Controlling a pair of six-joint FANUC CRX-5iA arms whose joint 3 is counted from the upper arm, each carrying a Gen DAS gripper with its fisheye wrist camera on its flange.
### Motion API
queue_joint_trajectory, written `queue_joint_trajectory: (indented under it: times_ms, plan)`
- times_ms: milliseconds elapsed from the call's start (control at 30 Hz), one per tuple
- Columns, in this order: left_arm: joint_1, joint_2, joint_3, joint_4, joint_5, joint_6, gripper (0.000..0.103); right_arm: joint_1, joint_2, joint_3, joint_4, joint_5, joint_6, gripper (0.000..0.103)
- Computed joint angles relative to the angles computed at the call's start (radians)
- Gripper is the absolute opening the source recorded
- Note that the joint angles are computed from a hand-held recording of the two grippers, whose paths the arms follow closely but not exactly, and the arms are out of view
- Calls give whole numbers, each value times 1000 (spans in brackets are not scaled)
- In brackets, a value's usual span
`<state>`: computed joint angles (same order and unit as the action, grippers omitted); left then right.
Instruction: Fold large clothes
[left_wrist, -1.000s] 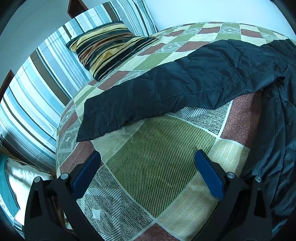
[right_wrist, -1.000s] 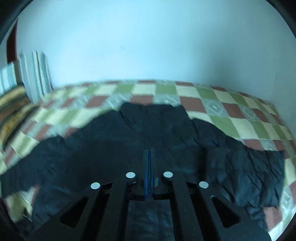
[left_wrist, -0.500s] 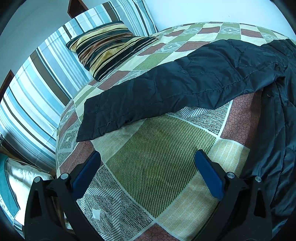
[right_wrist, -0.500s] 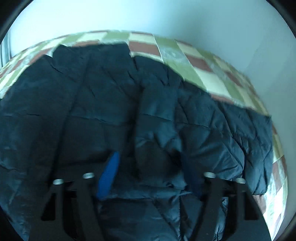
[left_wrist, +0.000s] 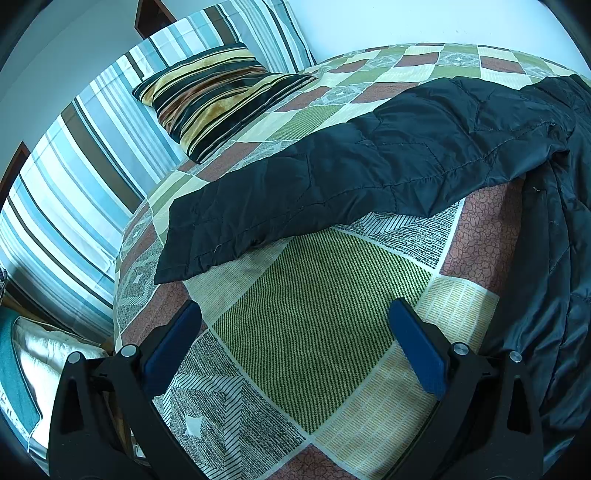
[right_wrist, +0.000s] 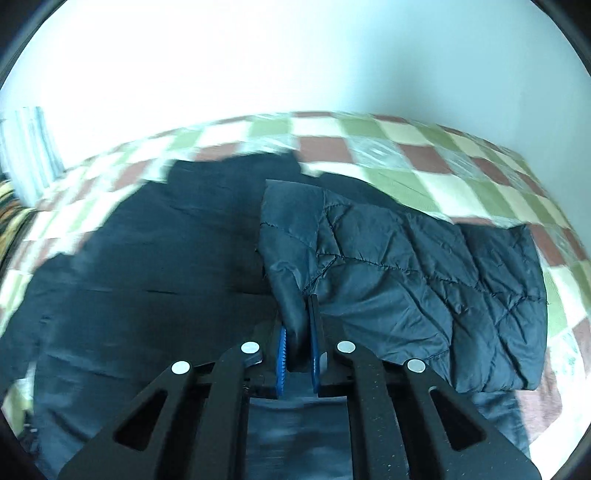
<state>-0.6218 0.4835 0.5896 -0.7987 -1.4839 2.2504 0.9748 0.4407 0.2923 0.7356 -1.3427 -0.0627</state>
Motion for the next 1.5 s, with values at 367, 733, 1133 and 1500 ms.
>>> queue_joint_trajectory:
  times_ms: [367, 733, 1133, 1500]
  plan:
    - [-1, 2, 2, -1, -1, 0, 101, 5, 191, 295, -53, 190, 229, 9]
    - [1, 0, -1, 2, 2, 2, 101, -5, 228, 344, -213, 234, 338, 26]
    - [1, 0, -2, 2, 3, 2, 101, 42, -95, -88, 103, 191, 23, 38]
    - [-1, 1, 1, -4, -2, -2, 101, -31, -246, -334, -75, -29, -94, 22]
